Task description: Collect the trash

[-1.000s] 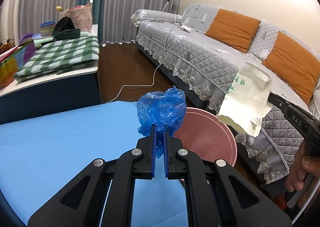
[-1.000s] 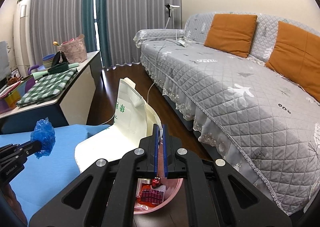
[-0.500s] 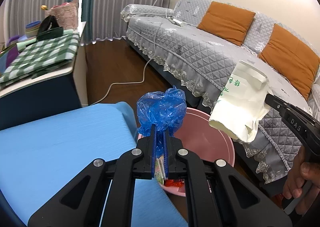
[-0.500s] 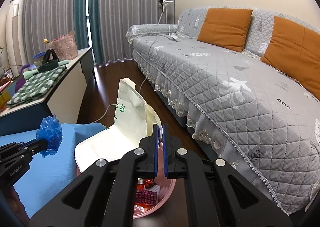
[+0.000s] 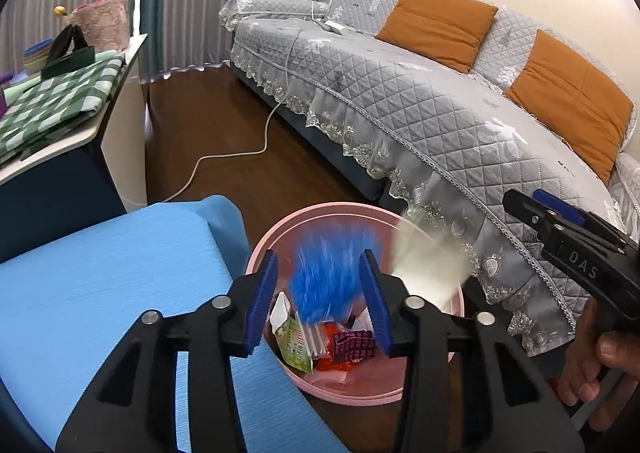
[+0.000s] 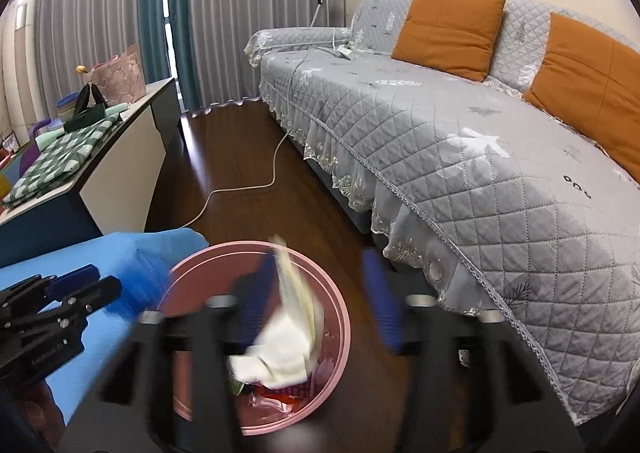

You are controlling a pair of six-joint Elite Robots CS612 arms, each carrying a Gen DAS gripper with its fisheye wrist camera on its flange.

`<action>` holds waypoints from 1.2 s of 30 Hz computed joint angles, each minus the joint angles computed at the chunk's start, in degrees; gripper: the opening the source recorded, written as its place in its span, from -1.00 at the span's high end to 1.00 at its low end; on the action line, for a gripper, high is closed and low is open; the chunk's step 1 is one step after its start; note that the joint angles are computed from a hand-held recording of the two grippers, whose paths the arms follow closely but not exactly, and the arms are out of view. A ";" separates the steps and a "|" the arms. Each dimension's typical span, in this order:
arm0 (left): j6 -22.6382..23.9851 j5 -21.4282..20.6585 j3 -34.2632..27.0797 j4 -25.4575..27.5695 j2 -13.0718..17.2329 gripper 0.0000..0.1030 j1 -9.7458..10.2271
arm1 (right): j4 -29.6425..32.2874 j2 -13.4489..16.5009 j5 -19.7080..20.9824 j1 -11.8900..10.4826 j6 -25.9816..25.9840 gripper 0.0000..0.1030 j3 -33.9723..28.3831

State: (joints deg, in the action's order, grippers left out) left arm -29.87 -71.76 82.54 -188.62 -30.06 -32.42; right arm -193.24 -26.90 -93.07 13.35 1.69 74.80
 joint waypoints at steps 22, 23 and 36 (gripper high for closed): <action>-7.45 14.78 18.46 -8.85 -9.64 -0.12 -3.36 | -12.13 -5.51 10.08 2.13 -1.51 -0.69 9.77; -7.93 15.80 19.85 -9.12 -10.39 -0.18 -3.74 | -12.71 -6.04 10.65 2.32 -1.60 -0.72 10.66; -22.42 30.10 37.04 -8.32 -18.35 -0.47 -10.30 | -21.75 -11.51 14.49 5.37 -2.04 -0.90 23.69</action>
